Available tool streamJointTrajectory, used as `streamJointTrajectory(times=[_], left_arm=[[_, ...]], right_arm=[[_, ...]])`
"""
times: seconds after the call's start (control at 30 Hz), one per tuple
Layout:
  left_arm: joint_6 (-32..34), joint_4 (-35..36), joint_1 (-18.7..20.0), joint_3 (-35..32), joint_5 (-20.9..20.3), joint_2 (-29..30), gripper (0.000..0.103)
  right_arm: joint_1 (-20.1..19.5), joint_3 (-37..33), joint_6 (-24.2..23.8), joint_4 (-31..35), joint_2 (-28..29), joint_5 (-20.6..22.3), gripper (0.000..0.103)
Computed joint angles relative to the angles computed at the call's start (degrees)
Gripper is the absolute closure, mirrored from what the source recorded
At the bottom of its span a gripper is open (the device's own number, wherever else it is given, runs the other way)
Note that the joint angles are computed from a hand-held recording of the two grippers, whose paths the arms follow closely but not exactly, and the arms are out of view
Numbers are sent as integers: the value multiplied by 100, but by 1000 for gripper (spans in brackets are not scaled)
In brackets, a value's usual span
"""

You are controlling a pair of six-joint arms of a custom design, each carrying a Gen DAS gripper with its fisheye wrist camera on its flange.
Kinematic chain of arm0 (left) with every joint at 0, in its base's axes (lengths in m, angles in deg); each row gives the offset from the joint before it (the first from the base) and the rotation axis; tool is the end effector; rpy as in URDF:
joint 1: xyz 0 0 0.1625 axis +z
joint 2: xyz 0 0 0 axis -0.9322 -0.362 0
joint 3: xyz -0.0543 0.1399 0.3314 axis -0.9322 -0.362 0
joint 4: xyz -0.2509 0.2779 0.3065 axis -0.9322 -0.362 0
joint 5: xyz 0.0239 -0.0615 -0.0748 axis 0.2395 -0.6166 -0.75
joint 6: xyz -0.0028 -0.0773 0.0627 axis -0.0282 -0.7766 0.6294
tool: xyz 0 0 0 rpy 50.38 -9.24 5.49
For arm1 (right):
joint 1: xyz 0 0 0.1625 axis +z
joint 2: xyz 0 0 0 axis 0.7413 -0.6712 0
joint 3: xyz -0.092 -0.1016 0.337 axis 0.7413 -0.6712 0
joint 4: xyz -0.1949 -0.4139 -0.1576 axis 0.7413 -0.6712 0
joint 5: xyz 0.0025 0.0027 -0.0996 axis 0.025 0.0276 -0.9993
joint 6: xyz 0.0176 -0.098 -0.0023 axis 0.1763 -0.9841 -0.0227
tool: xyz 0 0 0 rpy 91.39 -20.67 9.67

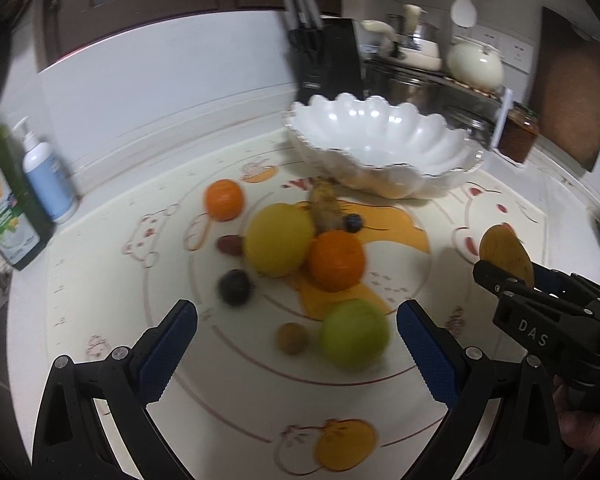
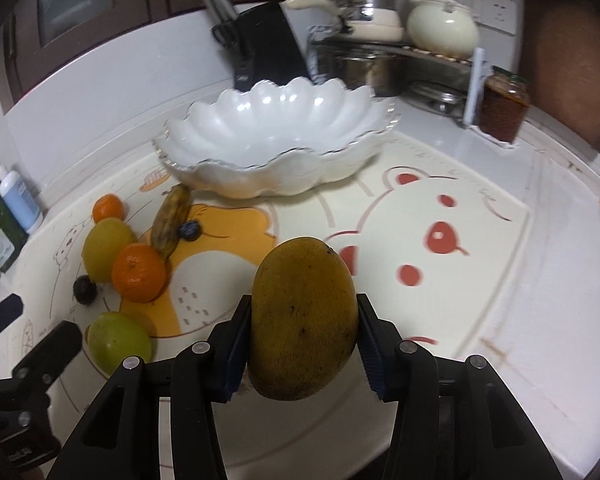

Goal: Organize fruits
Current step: 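Grasp the yellow mango with the right gripper while the left gripper approaches the green apple, then grasp the green apple with the left gripper while the right gripper holds the mango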

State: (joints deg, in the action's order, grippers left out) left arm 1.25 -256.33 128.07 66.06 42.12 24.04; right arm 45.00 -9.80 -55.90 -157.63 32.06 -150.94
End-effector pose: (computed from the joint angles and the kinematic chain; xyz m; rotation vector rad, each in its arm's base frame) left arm -0.1627 -0.7038 0.0697 0.1526 2.1337 -0.9757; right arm 0.1324 -0.7700 0.0654 0.6415 -2.3581 0.7762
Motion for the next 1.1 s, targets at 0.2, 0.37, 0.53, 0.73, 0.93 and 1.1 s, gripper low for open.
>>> streamJointTrajectory(times=[0.2, 0.37, 0.53, 0.73, 0.93, 1.1], left_arm=[[184, 150, -6, -293, -229, 252, 11], [173, 460, 46, -494, -369, 400, 25], [79, 705, 105, -594, -422, 480, 33], [-92, 983, 198, -642, -494, 498, 45], [-89, 958, 229, -578, -462, 466, 55], [-6, 899, 226, -559, -466, 458, 56]], right_arm=[[-95, 154, 121, -110, -211, -5, 54], [-160, 235, 171, -150, -311, 1, 54], [-197, 241, 214, -80, -327, 8, 54], [-197, 270, 178, -60, -329, 19, 54], [-180, 289, 149, -58, -311, 3, 54], [-166, 339, 152, -62, -336, 25, 54]])
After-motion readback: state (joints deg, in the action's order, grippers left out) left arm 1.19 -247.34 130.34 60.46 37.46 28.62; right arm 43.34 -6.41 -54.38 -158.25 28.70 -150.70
